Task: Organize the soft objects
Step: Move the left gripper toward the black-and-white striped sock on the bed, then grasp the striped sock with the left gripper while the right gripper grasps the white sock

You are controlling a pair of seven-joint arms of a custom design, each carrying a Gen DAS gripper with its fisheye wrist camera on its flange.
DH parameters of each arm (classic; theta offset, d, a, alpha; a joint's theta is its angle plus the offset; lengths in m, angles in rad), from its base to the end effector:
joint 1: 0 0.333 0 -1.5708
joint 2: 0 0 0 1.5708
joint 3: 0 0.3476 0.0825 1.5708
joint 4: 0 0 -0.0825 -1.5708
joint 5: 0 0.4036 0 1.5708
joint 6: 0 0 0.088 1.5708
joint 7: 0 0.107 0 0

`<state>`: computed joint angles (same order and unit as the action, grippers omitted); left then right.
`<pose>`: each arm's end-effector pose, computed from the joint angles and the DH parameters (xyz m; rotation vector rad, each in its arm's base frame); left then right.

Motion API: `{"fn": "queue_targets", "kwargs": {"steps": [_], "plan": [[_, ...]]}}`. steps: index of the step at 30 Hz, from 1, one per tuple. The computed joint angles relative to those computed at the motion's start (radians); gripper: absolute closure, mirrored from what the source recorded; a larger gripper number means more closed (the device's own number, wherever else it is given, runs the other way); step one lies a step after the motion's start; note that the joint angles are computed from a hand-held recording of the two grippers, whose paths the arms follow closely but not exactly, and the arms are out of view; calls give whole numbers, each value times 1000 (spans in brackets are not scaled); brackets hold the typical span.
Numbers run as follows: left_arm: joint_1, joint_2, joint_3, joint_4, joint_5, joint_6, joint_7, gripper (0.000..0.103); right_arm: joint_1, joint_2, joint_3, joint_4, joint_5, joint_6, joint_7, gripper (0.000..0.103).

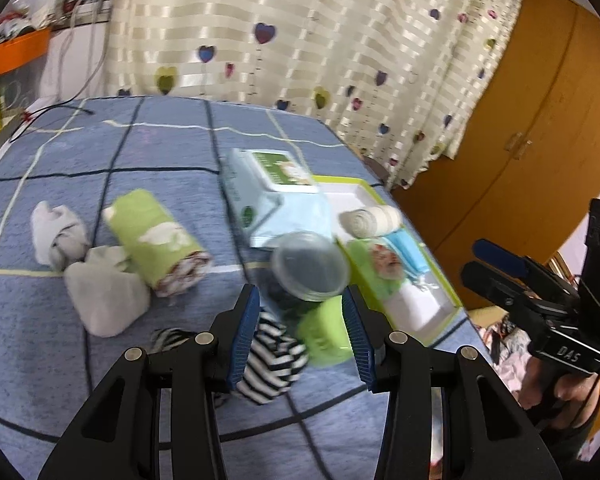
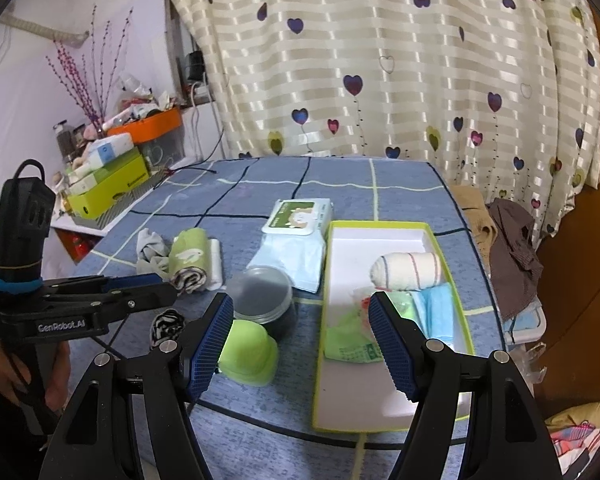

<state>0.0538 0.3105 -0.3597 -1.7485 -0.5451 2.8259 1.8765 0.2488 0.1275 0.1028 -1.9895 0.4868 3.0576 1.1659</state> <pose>0.6941 -0.1598 0.5094 -1.8040 1.9877 -1.2113 0.6213 0.1854 0.5283 -1.8004 1.3503 -0.5757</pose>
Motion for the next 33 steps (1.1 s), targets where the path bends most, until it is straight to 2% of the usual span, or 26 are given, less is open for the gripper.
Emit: {"fn": "queue_targets", "kwargs": {"steps": [4,8,18,25,31,33], "plan": [[3,-3,23,-15,26,5,-33,58,6,16,7,21,-4,-16,-4,33],[17,-9,27,-42,35,5,-30,58,-5,29,37,40,47,-36,-70,33],[16,-29,45,-104,82,2,-38,58,9,41,40,51,94,-63,-128,33],[-25,-5,105,-100,219,-29,-168,56,9,41,47,53,131,-69,-165,33],[-42,35,125,-75,330,-65,-269,56,14,49,46,62,131,-76,-173,33],[-48,39,129,-78,364,-46,-295,56,15,52,47,67,132,-79,-177,33]]}}
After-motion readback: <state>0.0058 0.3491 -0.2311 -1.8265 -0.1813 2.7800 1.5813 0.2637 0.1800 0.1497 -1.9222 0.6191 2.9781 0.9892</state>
